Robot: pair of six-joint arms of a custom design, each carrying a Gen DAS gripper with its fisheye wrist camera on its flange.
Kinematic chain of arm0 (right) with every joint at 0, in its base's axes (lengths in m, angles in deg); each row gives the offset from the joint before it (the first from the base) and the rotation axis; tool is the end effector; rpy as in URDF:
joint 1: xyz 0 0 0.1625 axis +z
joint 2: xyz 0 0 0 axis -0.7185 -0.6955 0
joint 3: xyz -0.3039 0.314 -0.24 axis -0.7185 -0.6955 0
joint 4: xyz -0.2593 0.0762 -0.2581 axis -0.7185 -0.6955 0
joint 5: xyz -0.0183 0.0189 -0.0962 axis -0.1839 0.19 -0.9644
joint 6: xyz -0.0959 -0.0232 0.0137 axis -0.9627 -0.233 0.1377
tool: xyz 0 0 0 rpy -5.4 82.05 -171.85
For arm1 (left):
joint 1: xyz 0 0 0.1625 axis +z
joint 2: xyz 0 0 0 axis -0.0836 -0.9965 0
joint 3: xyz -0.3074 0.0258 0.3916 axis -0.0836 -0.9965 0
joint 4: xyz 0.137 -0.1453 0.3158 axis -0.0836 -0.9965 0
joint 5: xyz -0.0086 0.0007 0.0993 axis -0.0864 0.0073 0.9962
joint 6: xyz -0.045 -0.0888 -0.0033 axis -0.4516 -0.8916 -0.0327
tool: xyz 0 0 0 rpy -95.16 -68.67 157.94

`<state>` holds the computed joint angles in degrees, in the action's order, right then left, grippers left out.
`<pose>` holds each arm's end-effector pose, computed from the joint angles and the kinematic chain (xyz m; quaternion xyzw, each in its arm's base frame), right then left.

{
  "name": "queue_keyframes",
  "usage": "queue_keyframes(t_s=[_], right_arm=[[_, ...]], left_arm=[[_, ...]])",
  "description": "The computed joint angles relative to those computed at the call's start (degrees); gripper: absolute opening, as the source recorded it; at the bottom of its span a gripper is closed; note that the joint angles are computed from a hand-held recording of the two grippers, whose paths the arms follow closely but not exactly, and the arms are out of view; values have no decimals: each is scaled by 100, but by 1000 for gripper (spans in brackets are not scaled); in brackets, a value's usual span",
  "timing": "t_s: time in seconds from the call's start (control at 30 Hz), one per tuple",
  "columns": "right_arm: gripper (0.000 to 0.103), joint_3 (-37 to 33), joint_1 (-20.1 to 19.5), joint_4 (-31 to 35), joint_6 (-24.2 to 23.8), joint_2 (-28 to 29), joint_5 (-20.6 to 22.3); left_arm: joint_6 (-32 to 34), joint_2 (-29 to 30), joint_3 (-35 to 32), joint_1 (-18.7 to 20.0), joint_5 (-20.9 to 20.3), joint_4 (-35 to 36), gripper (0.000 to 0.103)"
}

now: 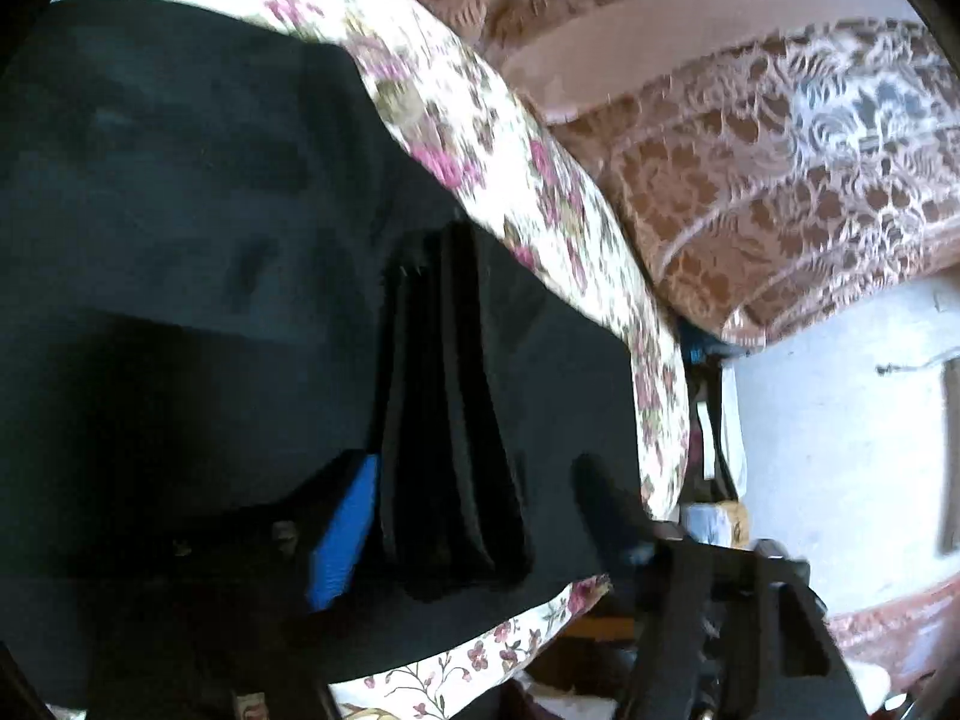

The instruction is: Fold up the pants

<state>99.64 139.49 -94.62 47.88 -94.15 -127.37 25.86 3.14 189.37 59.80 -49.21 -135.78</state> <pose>0.1561 -0.5298 0.2652 0.2772 -0.9511 0.1107 0.0789 -0.1736 -0.5360 0.1602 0.1435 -0.9469 0.2849 0.0409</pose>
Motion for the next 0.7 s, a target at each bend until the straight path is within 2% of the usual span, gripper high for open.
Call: queue_keyframes(t_s=[0.03,0.07,0.13,0.27,0.4,0.47,0.53,0.57,0.63,0.7], right_arm=[[45,50,-91,-68,81,-89,-84],[45,85,-163,-131,156,-138,-171],[45,150,-294,-272,318,-185,-373],[45,224,-364,-812,630,-32,-770],[45,149,-328,-1047,751,198,-791],[45,184,-303,-1372,806,285,-840],[45,192,-300,-1575,964,346,-971],[45,168,-304,-1553,1052,369,-1073],[45,115,-377,-1376,1186,339,-985],[45,66,-374,-1171,1105,292,-980]], left_arm=[[12,14,-50,-4,20,151,30],[24,24,-92,-27,100,281,25],[122,39,-38,-89,147,59,21],[259,-94,141,-321,77,-561,20],[364,-285,309,-574,180,-866,19],[334,-370,384,-672,480,-623,19],[144,-365,441,-612,609,-371,17],[18,-334,464,-536,617,-224,16],[-156,-258,522,-446,754,62,16],[-309,-137,626,-329,612,-105,16]])
